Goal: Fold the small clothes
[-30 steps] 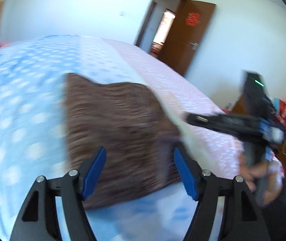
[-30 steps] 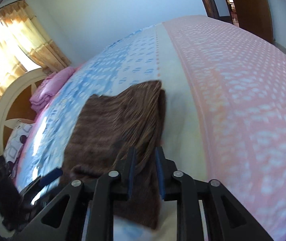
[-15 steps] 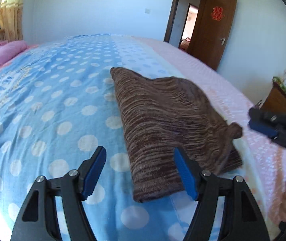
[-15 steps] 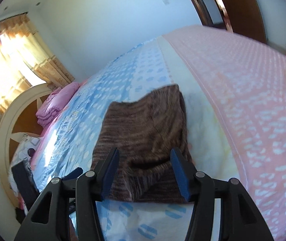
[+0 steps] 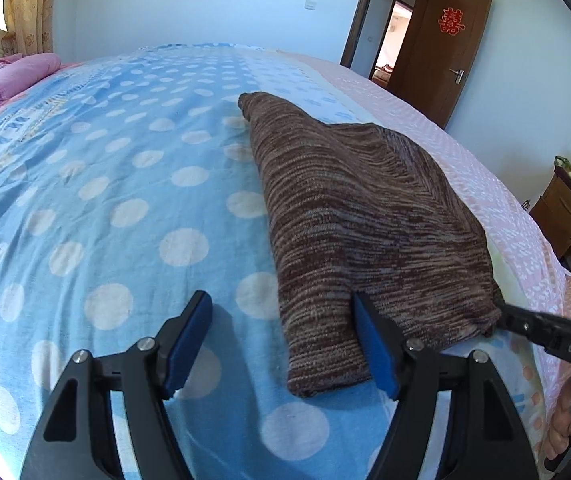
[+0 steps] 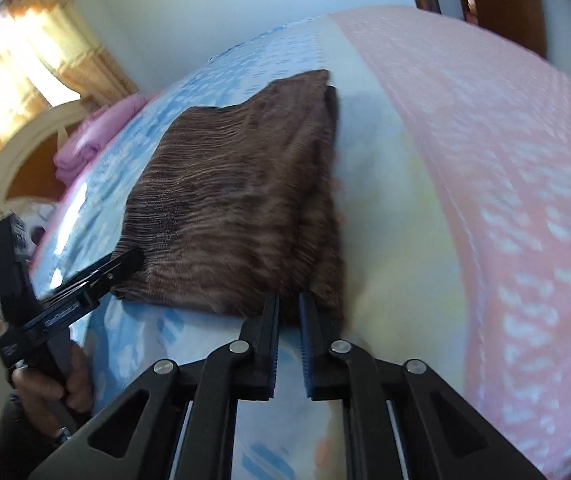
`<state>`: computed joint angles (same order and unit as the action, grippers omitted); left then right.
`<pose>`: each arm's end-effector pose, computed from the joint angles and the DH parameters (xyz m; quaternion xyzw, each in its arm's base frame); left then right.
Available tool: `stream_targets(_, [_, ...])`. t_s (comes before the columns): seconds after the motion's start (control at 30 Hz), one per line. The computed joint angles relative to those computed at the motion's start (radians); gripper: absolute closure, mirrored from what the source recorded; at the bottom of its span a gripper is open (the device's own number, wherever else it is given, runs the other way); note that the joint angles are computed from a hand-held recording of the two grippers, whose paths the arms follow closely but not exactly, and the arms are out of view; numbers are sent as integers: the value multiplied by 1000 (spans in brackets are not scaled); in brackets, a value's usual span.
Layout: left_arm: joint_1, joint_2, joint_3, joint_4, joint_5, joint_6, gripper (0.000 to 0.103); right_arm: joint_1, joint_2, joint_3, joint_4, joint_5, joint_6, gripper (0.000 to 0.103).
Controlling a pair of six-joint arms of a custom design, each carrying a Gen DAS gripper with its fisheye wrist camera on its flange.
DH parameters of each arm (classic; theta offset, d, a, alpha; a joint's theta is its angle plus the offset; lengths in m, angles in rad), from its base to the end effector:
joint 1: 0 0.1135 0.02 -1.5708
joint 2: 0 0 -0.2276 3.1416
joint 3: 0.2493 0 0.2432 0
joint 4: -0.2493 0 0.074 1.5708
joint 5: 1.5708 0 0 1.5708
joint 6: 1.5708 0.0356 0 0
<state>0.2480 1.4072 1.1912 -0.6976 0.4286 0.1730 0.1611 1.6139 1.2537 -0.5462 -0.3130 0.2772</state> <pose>0.2857 0.0571 0.2619 0.0339 0.9268 -0.1310 0.3504 0.3319 0.0650 0.2290 0.0034 0.9352 0.2138 0.2824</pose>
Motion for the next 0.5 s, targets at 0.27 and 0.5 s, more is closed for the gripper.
stream_targets(0.27, [37,23,81,-70,69,7,29,4,-67,89,-75,96,-24,103])
stream_targets(0.5, [-43,203,392,-58,24,-98,29,75,197,415,-89,77,-66,101])
